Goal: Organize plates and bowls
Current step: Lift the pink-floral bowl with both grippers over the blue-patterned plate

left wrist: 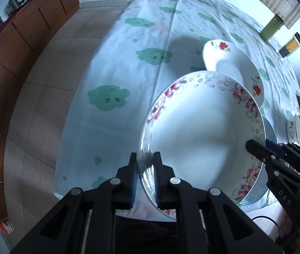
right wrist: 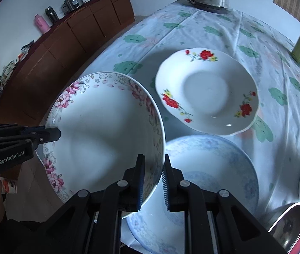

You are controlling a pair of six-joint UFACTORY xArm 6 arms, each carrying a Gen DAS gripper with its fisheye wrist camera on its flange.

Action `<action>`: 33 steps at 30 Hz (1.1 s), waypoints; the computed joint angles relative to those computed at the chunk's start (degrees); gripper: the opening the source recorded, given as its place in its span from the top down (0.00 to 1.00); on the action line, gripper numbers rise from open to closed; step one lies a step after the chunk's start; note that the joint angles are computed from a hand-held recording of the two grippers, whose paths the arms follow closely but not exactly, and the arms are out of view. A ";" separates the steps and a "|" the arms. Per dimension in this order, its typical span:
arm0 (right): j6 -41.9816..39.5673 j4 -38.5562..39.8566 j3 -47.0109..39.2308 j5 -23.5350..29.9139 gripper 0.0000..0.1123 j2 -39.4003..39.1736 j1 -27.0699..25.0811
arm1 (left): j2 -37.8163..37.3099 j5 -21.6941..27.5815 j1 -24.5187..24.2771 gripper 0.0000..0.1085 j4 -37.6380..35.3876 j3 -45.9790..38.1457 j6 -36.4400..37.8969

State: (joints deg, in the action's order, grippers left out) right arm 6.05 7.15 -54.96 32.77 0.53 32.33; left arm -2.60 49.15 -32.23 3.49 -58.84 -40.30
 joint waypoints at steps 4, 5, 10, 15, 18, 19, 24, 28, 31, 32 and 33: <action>1.19 -0.63 2.28 -0.24 0.85 -2.05 -1.11 | 1.93 0.04 -1.18 0.90 -0.49 -2.25 1.19; 1.64 -0.94 2.89 -0.25 0.85 -2.68 -1.46 | 2.37 0.07 -1.42 0.90 -0.58 -2.77 1.48; 3.02 -1.68 5.55 -0.44 0.85 -5.12 -3.09 | 4.59 0.33 -2.87 0.90 -1.48 -5.42 3.43; 3.94 -1.95 8.31 -0.51 0.85 -7.57 -4.65 | 6.79 0.89 -4.17 0.90 -1.97 -8.23 5.02; 4.51 -2.22 9.54 -0.46 0.85 -8.64 -5.33 | 7.73 1.11 -4.65 0.90 -2.73 -9.23 6.04; 4.76 -2.43 9.91 -0.40 0.85 -8.98 -5.52 | 7.87 1.13 -4.80 0.90 -2.92 -9.35 6.31; 5.76 -3.00 11.44 -0.26 0.85 -10.36 -6.33 | 8.87 1.25 -5.54 0.90 -3.66 -10.51 7.60; 6.30 -3.21 12.61 -0.35 0.85 -11.44 -6.89 | 9.35 1.24 -5.93 0.90 -4.05 -11.08 8.31; 6.95 -3.75 13.21 -0.29 0.84 -12.03 -7.10 | 9.59 1.24 -6.21 0.90 -4.32 -11.39 8.74; 7.03 -3.83 13.42 -0.29 0.84 -12.21 -7.23 | 9.70 1.25 -6.31 0.90 -4.38 -11.53 8.85; 7.16 -3.93 13.62 -0.25 0.84 -12.42 -7.32 | 9.79 1.26 -6.40 0.90 -4.43 -11.67 8.99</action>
State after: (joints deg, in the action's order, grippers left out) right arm 13.20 3.22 -41.34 32.52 -11.89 25.01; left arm 7.19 50.41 -38.63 -0.94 -70.51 -31.31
